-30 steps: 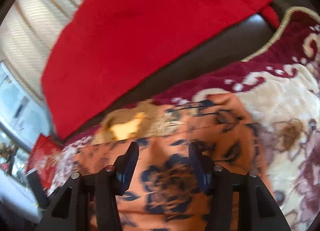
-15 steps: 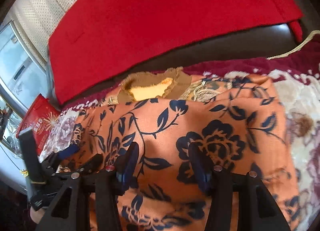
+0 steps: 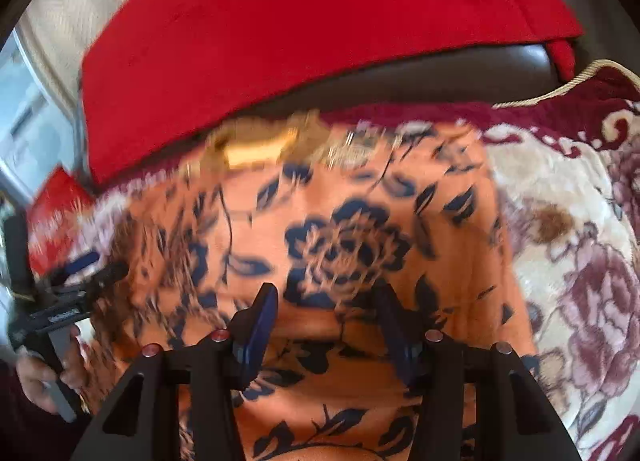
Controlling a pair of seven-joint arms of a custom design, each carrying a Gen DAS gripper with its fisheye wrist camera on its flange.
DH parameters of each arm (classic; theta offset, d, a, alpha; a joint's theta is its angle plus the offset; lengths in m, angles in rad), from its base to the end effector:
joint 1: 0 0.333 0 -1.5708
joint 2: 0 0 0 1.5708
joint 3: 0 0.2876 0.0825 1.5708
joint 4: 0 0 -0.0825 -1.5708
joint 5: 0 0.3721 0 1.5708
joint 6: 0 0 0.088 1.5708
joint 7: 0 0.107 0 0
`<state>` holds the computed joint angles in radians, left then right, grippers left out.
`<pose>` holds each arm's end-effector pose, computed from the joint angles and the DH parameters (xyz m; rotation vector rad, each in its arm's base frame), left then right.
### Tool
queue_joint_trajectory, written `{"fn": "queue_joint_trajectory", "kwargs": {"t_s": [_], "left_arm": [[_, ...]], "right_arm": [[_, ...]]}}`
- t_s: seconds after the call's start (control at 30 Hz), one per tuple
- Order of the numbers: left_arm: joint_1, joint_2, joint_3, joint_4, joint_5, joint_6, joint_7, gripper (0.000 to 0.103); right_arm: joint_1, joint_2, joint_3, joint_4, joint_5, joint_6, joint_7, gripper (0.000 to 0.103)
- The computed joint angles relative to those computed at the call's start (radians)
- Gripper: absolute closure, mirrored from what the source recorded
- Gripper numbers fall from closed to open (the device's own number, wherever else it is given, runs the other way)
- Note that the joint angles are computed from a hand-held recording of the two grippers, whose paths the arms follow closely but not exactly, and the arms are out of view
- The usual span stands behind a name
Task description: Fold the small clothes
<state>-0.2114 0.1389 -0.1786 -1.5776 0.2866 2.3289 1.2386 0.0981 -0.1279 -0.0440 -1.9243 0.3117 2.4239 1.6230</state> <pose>0.5918 -0.2298 0.5989 -1.6686 1.9994 -0.6194 0.5596 0.0303 0.5911 -1.6002 1.8961 -0.2700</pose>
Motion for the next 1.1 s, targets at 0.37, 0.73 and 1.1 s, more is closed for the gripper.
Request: {"fn": "queue_joint_trajectory", "kwargs": {"t_s": [0.37, 0.73, 1.1], "left_arm": [[0.012, 0.108, 0.027, 0.133, -0.019, -0.187, -0.057, 0.0], [0.012, 0.017, 0.005, 0.022, -0.022, -0.115, -0.062, 0.0], [0.025, 0.036, 0.02, 0.048, -0.011, -0.057, -0.077, 0.0]], "right_arm": [[-0.068, 0.146, -0.027, 0.094, 0.022, 0.078, 0.18, 0.048], [-0.023, 0.057, 0.007, 0.043, 0.125, 0.044, 0.041, 0.047], [0.015, 0.061, 0.02, 0.058, 0.027, 0.018, 0.049, 0.047]]}}
